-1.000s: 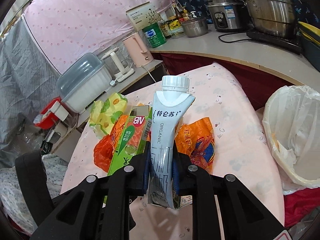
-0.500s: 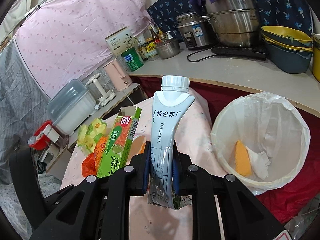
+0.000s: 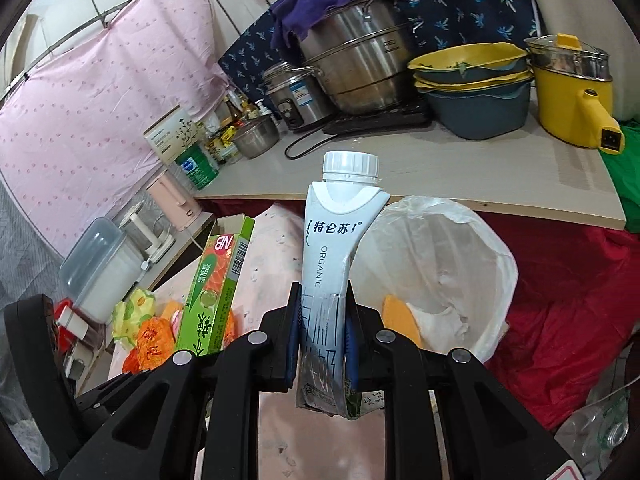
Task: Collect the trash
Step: 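Carry the bottle and carton over the bin and open both grippers to drop them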
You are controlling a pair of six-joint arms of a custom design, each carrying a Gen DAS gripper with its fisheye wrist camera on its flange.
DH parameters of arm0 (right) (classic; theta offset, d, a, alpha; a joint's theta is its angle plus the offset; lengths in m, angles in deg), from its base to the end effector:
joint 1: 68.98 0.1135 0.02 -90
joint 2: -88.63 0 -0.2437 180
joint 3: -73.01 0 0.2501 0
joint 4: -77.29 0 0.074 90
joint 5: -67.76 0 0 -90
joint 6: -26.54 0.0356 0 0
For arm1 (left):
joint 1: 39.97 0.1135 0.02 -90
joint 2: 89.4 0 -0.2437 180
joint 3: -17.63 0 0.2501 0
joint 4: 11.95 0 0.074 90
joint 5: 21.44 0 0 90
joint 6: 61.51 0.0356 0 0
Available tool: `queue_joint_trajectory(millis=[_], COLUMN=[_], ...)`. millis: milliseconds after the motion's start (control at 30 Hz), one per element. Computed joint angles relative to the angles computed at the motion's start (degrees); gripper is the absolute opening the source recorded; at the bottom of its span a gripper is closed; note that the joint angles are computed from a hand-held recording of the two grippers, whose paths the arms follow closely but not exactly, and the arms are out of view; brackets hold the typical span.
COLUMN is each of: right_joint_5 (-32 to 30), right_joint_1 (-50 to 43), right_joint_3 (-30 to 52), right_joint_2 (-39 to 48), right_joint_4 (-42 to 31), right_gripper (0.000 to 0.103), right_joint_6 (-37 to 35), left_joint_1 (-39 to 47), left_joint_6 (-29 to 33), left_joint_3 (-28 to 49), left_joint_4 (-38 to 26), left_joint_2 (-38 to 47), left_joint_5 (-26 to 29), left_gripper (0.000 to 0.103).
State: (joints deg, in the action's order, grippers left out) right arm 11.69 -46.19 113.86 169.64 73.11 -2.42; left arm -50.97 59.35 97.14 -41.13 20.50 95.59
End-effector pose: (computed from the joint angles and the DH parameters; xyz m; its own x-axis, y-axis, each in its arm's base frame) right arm 0.2355 0.0774 0.1205 -0.2712 0.6735 -0.6876 0.5864 0.6821 0.4369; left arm 0.3623 -0.0869 0.1250 -0.5235 0.5672 -0.6358 0.7740 0.6285 -0.0766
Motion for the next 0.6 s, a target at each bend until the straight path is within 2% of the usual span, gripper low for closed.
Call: queue_joint_trajectory(millis=[233, 600], right_joint_5=[-0.9, -3.7], right_joint_1=[-4.2, -9.6], right_joint_3=[-6.8, -11.0], right_joint_2=[-5.8, -6.7], right_joint_4=[0.8, 4.2], right_gripper=[0.017, 0.018], right_joint_6=[0.7, 0.2], left_joint_1=[-6.6, -12.2], left_joint_6=[-1.9, -4.0], left_joint_3=[1.0, 4.6], left_joint_4=[0.4, 0.9], left_joint_2=[1.9, 6.5], left_joint_5=[-1.7, -3.6], left_gripper=[0.051, 0.051])
